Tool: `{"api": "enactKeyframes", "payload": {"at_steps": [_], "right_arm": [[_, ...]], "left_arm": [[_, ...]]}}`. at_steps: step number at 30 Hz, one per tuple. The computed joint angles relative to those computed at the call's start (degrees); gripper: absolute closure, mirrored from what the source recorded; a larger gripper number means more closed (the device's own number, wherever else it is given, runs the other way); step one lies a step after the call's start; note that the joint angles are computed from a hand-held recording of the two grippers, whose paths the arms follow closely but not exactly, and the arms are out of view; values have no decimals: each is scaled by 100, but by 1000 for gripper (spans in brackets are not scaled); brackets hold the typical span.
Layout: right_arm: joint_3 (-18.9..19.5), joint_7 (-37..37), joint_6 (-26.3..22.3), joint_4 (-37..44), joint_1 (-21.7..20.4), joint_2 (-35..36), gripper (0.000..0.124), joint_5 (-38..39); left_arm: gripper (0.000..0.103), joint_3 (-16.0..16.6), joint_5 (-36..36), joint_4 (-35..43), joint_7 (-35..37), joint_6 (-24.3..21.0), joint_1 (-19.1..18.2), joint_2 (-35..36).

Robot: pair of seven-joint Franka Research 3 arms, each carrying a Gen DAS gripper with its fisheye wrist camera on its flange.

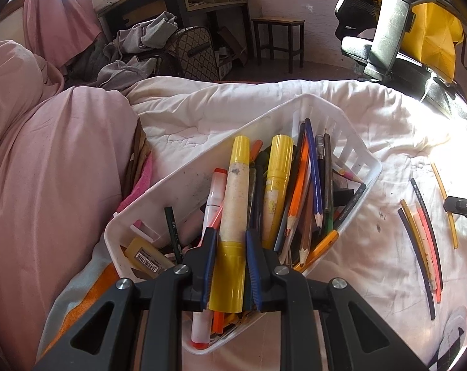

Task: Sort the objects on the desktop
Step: 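Lower the glue stick into the white basket and open the left tool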

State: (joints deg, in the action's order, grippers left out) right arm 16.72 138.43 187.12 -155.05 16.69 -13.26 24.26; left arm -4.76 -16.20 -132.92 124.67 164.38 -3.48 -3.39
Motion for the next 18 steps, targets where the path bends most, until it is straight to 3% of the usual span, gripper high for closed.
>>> {"api": "enactKeyframes", "payload": {"at_steps": [18], "right_arm": [[-114, -95, 34, 12, 119, 26, 116, 70]], "left_arm": [[81, 18, 29, -53, -121, 37, 8, -86]]}}
